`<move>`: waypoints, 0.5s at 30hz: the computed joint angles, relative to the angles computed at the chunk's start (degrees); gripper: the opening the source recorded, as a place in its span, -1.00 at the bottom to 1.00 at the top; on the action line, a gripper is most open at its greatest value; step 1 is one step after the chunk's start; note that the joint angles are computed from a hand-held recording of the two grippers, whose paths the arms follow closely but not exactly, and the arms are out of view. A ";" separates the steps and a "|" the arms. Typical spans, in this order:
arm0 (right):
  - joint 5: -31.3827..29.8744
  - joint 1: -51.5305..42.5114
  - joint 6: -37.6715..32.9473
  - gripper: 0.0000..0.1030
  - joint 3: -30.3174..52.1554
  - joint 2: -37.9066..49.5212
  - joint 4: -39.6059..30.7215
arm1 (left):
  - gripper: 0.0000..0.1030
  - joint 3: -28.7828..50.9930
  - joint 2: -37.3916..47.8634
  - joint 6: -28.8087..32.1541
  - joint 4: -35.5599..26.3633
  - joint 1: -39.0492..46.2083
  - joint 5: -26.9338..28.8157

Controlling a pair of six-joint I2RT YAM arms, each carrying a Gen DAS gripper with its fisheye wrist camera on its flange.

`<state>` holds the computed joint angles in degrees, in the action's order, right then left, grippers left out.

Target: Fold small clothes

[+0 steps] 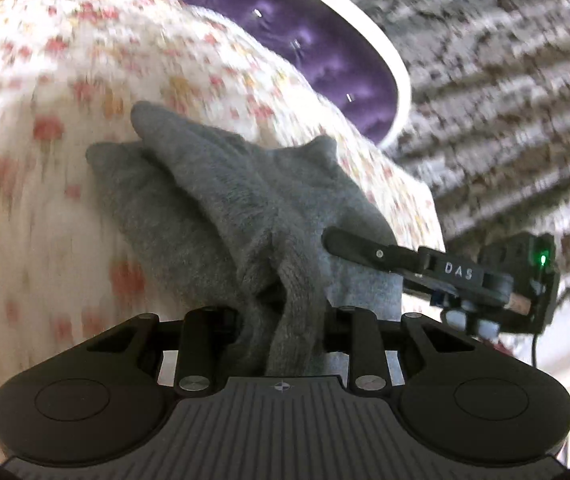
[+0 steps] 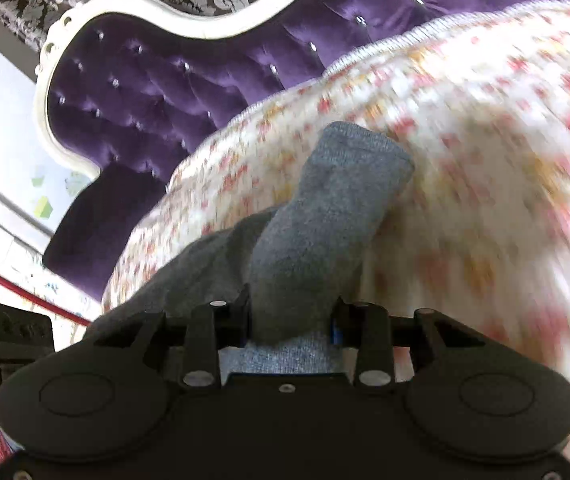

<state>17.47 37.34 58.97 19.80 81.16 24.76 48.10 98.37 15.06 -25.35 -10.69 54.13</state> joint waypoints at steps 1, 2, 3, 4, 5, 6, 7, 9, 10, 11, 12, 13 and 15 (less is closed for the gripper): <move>2.50 3.25 2.43 -0.11 -0.88 -1.24 -1.36 | -0.42 -3.56 -2.38 1.97 -0.02 0.76 -0.06; 5.34 6.93 5.16 -0.11 -1.70 -2.14 -2.68 | -0.42 -6.06 -4.00 4.24 -0.78 1.97 0.27; 8.80 11.45 8.53 -0.10 -2.39 -2.55 -4.15 | -0.42 -8.93 -5.62 6.15 -1.20 3.03 0.43; 11.48 14.95 11.20 -0.09 -2.17 -2.49 -5.87 | -0.42 -11.51 -6.92 8.16 -1.75 4.20 0.42; 14.47 18.97 14.30 -0.06 -2.05 -2.02 -7.37 | -0.42 -13.81 -8.22 9.48 -1.82 5.10 0.30; 17.13 22.51 17.44 -0.05 -1.59 -1.12 -8.95 | -0.41 -16.11 -9.52 11.19 -1.94 6.41 0.06; 19.64 25.70 20.46 -0.02 -1.09 -0.08 -10.46 | -0.40 -18.35 -10.43 13.46 -2.04 8.18 -0.28; 24.83 31.52 26.69 0.03 0.81 2.84 -14.14 | -0.34 -21.14 -11.87 15.30 -1.77 11.13 -0.69; 26.99 33.93 29.75 0.06 1.77 4.07 -16.56 | -0.32 -22.53 -12.08 16.54 -1.09 13.39 -0.77; 29.02 36.28 33.29 0.12 3.09 5.59 -19.62 | -0.32 -23.25 -12.68 18.41 -1.43 15.34 -0.64; 30.93 38.34 37.22 0.14 4.80 7.40 -23.30 | -0.30 -24.22 -14.15 20.58 -1.88 17.28 -0.65; 32.55 40.11 40.63 0.19 6.23 8.95 -26.40 | -0.30 -25.34 -16.10 22.23 -1.70 18.96 -1.08; 35.48 43.41 47.73 0.24 9.83 12.42 -33.90 | -0.28 -28.01 -21.86 25.10 -2.31 21.20 -2.13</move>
